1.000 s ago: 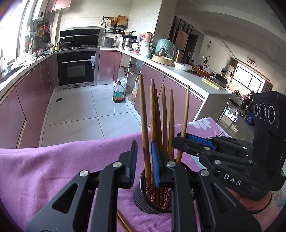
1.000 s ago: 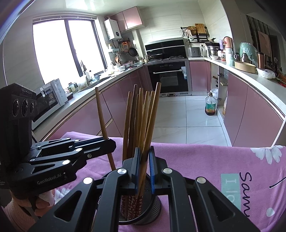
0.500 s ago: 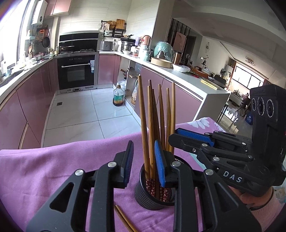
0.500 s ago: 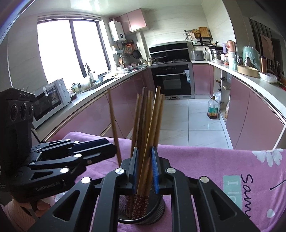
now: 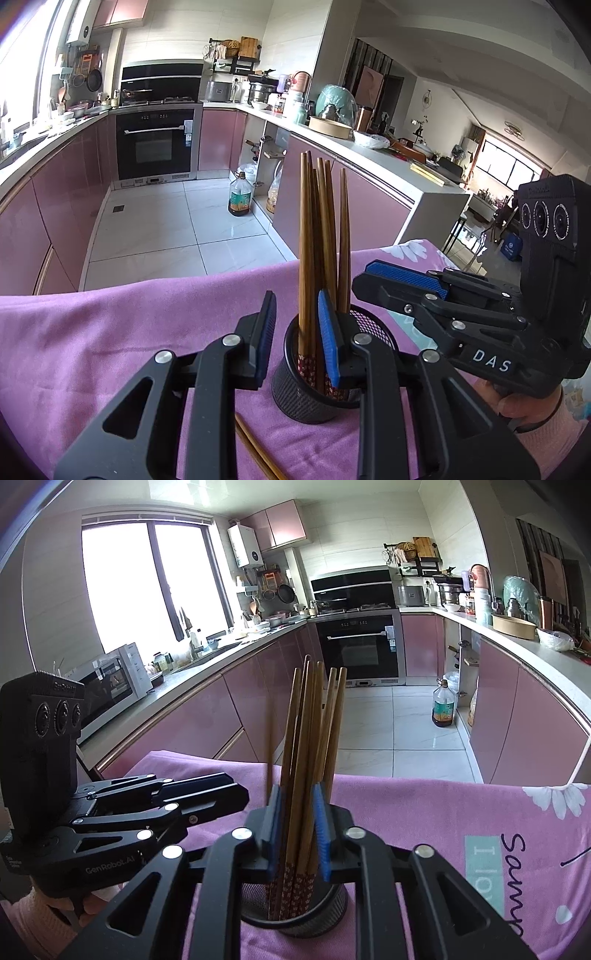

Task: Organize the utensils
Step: 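Open the left gripper while the right gripper opens, releasing chopsticks into the cup, then move both open grippers back to the last two chopsticks on the cloth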

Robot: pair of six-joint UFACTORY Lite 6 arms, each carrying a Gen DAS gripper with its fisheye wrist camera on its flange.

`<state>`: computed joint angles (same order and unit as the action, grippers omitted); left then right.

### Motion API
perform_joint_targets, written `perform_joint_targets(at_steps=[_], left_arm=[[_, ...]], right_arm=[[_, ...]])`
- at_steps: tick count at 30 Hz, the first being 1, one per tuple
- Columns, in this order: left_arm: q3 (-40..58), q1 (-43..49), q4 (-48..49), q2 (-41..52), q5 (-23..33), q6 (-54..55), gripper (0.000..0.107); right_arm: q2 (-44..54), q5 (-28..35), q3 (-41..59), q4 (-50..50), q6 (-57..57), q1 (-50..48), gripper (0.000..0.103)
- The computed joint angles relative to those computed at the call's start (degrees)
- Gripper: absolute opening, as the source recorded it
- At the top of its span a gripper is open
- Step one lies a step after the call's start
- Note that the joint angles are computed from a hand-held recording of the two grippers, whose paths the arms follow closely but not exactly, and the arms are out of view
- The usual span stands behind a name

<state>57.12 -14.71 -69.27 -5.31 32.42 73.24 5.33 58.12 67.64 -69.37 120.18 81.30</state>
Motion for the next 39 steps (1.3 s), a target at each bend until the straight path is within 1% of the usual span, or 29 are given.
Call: perform_joint_targets(at_steps=[2, 3, 4, 8, 10, 11, 13, 15, 19, 21, 26, 29, 31, 33, 34, 35, 36, 37, 39], left_arm=[[-1.0, 1.2, -0.8, -0.8, 1.0, 0.8, 0.025], [-1.4, 1.4, -1.0, -1.3, 1.2, 0.9, 0.026], [-2.2, 1.4, -1.3, -2.1, 0.9, 1.4, 0.029], [-5.6, 1.1, -1.7, -6.3, -0.9, 2.5, 0.036], [-7.4, 1.4, -2.0, -8.6, -1.0, 2.8, 0.039], [-8.3, 1.7, -2.1, -9.8, -0.8, 3.0, 0.044], [-10.0, 2.3, -2.2, -12.4, -0.8, 3.4, 0.045], [-12.0, 3.1, -2.0, -15.2, -0.8, 3.8, 0.048], [-17.7, 9.3, -2.0, -23.0, 4.3, 6.8, 0.053], [-19.7, 12.2, -1.0, -25.8, 6.4, 7.1, 0.053], [-24.5, 21.2, 1.4, -29.7, 13.4, 9.7, 0.053], [-28.3, 25.8, 3.6, -31.0, 15.9, 11.6, 0.053], [-30.4, 28.5, 4.6, -30.4, 17.0, 13.4, 0.053], [-32.5, 31.2, 5.5, -29.7, 17.8, 15.5, 0.053], [-33.4, 32.9, 5.8, -29.3, 18.5, 17.0, 0.053], [-34.4, 33.1, 5.4, -28.8, 17.9, 18.2, 0.053], [-35.3, 34.0, 5.4, -28.6, 17.8, 19.3, 0.053], [-36.1, 34.7, 5.3, -28.2, 17.6, 20.3, 0.053], [-37.0, 35.4, 5.1, -27.0, 17.4, 21.3, 0.053]], right_arm=[[-0.2, 0.6, -0.2, -0.1, 0.6, 0.8, 0.022], [-0.1, 1.2, -0.3, -0.3, 1.1, 1.4, 0.026], [0.1, 1.5, -0.2, -0.4, 1.4, 1.8, 0.028], [1.3, 2.8, 1.0, -0.4, 1.9, 3.5, 0.03], [1.8, 4.3, 1.7, -0.4, 2.0, 4.7, 0.034], [2.1, 5.0, 2.0, -0.4, 2.0, 5.3, 0.035], [2.5, 6.4, 2.5, -0.7, 2.6, 6.8, 0.04], [2.8, 7.8, 3.1, -0.8, 3.0, 8.3, 0.042], [3.4, 10.7, 3.9, -1.2, 3.6, 11.7, 0.051], [3.9, 11.0, 4.3, -1.2, 3.9, 13.1, 0.052], [7.0, 7.8, 6.3, 0.8, 2.9, 15.3, 0.052], [10.8, 4.5, 8.4, 3.8, 1.3, 15.3, 0.05], [13.4, 1.4, 9.8, 5.5, 0.5, 14.5, 0.044], [15.4, -3.0, 9.6, 6.6, 2.1, 13.5, 0.041], [16.0, -4.2, 9.7, 7.0, 2.5, 13.2, 0.039], [17.1, -6.2, 10.0, 7.5, 3.1, 12.6, 0.038], [17.8, -7.4, 10.2, 7.7, 3.4, 12.2, 0.034], [18.8, -8.4, 10.8, 8.2, 3.7, 12.2, 0.033], [20.6, -10.2, 11.8, 8.7, 4.1, 11.8, 0.032]])
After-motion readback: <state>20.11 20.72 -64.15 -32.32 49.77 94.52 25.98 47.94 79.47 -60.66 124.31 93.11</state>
